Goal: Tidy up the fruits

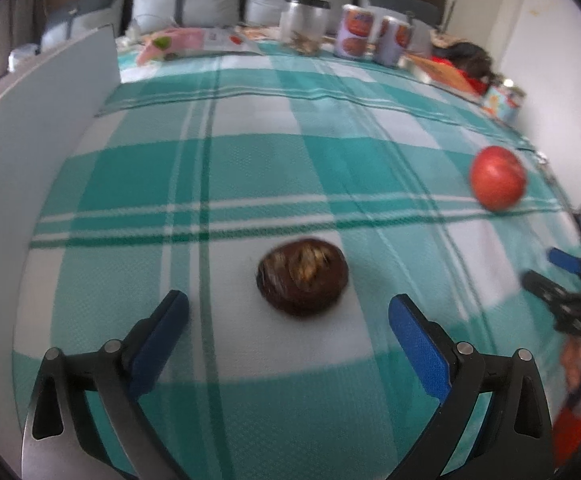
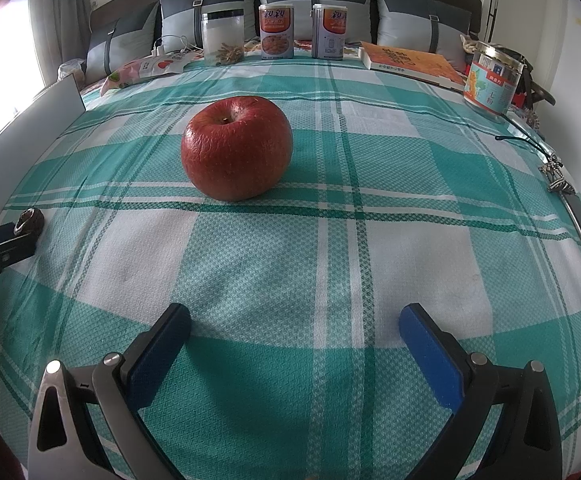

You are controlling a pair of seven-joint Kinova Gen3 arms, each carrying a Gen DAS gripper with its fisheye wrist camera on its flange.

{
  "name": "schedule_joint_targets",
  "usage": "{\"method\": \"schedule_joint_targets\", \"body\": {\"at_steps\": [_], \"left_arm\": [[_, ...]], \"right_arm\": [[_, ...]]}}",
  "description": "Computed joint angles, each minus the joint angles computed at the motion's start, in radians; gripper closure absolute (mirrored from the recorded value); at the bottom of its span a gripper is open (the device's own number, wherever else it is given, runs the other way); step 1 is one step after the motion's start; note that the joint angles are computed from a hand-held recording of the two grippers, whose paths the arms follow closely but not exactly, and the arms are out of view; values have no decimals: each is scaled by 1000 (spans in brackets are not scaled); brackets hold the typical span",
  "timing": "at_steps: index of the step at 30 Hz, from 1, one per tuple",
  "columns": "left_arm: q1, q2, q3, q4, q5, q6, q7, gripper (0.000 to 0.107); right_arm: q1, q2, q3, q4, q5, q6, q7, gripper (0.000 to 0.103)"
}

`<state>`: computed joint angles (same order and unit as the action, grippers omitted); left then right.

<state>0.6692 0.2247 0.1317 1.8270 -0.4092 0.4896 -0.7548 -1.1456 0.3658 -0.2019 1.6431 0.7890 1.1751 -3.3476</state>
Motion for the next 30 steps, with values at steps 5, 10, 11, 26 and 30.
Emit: {"method": "schedule_joint_targets", "body": {"at_steps": [5, 10, 11, 26, 30], "left_arm": [[153, 64, -86, -102, -128, 136, 59, 10], [119, 69, -40, -109, -184, 133, 179, 62], [115, 54, -39, -88, -178, 114, 197, 62], [69, -405, -200, 43, 338, 204, -156, 62], [-100, -507, -235, -4, 354, 314, -247, 62]], "right_arm": [[-111, -5, 146, 8, -39, -37, 20, 0], [-82, -34, 122, 33, -50, -85, 28, 0], [-65, -56, 107, 38, -55, -105, 31, 0], [437, 136, -268, -423, -198, 35, 549, 34], [393, 142, -222, -535, -298, -77, 648, 34]]}}
